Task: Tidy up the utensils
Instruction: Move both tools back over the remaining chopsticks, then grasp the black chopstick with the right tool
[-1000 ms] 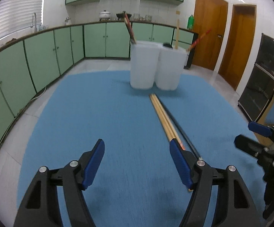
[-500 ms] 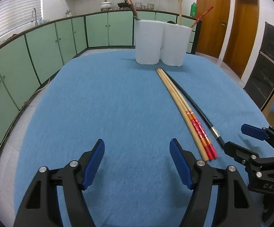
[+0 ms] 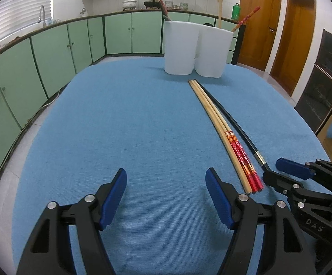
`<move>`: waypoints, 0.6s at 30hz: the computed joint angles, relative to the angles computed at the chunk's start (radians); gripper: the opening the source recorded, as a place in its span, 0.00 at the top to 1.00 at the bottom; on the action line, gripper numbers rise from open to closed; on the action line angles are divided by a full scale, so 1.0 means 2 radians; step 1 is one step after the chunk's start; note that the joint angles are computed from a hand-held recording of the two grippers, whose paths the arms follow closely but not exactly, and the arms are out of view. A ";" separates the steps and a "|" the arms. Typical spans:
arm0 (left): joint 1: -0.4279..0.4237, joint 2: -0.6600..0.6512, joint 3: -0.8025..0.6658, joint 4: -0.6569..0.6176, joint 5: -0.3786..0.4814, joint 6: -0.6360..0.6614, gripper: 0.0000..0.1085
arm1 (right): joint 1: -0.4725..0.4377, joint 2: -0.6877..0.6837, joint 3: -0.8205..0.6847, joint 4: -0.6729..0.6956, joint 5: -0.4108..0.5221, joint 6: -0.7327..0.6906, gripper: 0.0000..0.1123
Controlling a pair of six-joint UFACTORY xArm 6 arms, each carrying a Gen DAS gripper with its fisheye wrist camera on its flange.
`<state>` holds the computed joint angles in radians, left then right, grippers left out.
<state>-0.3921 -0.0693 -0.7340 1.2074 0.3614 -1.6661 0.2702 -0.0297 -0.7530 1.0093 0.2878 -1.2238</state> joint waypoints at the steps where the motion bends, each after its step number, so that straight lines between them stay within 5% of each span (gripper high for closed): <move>1: 0.000 0.001 -0.001 0.000 -0.001 0.000 0.36 | 0.002 0.000 0.000 -0.002 -0.001 0.000 0.78; 5: -0.001 0.006 -0.006 -0.003 -0.004 0.000 0.36 | 0.006 -0.005 0.004 -0.006 -0.002 -0.004 0.94; 18: -0.016 0.027 -0.027 -0.010 -0.028 0.013 0.36 | -0.040 0.001 -0.008 0.006 0.019 0.010 0.95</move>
<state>-0.4233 -0.0154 -0.7889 1.1882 0.3052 -1.6393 0.1904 -0.0282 -0.7699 1.0206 0.3264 -1.2044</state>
